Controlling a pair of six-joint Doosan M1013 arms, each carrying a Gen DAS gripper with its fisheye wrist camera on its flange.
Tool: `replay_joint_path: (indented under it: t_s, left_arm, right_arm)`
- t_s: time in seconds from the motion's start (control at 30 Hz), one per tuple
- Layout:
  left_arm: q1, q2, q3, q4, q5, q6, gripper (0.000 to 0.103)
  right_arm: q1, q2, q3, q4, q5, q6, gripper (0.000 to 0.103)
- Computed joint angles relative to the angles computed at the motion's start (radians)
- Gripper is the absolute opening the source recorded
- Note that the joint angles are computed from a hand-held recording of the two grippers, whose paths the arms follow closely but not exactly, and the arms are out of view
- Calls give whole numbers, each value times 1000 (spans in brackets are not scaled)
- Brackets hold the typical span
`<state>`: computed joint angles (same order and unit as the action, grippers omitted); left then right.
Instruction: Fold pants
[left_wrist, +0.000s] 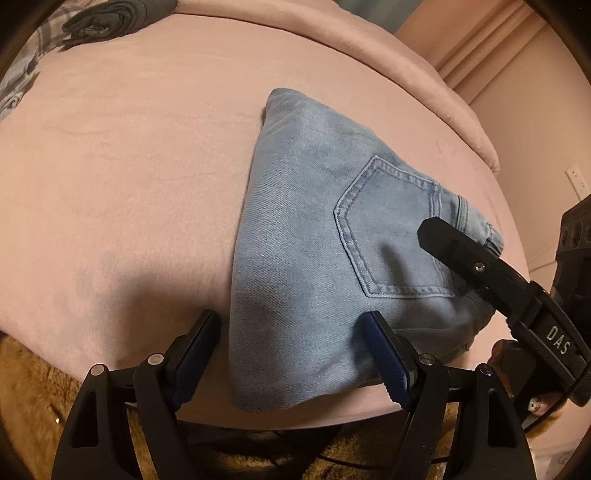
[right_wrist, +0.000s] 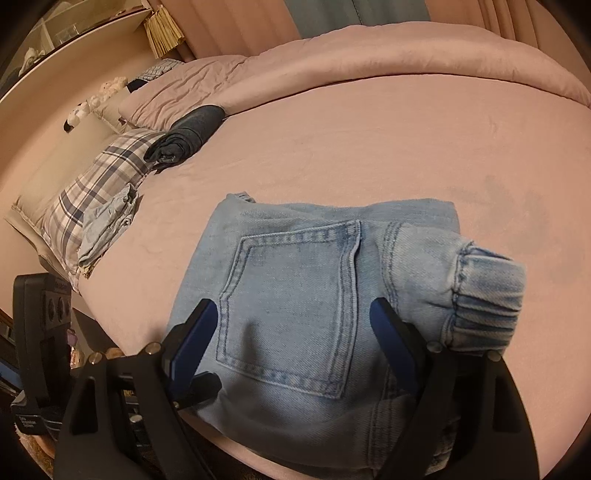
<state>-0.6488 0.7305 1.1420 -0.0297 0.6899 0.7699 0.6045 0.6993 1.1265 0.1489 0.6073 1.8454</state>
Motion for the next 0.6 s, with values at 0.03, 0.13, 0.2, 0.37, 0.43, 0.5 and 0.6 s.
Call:
replay_joint_path:
  t_s: [0.03, 0.13, 0.2, 0.37, 0.43, 0.5, 0.6]
  left_arm:
    - [0, 0, -1, -2, 1, 4, 79]
    - [1, 4, -13, 7, 23, -1, 79]
    - [-2, 2, -15, 32, 23, -21, 75]
    - [-4, -22, 23, 27, -27, -25, 64]
    - [-4, -43, 54, 40, -59, -39, 64]
    - [-3, -71, 94, 59, -107, -62, 64]
    - [-5, -105, 131, 161, -138, -157, 64]
  right_arm:
    - [1, 0, 0, -8, 2, 2, 85]
    - [-2, -1, -1, 3, 2, 4, 85]
    - [-4, -4, 4, 20, -2, -3, 85]
    - [-6, -8, 10, 50, -9, -15, 85]
    - [-5, -9, 8, 47, -6, -5, 85]
    - [-5, -12, 11, 48, -14, 3, 85]
    - [-8, -21, 22, 68, -27, 6, 85]
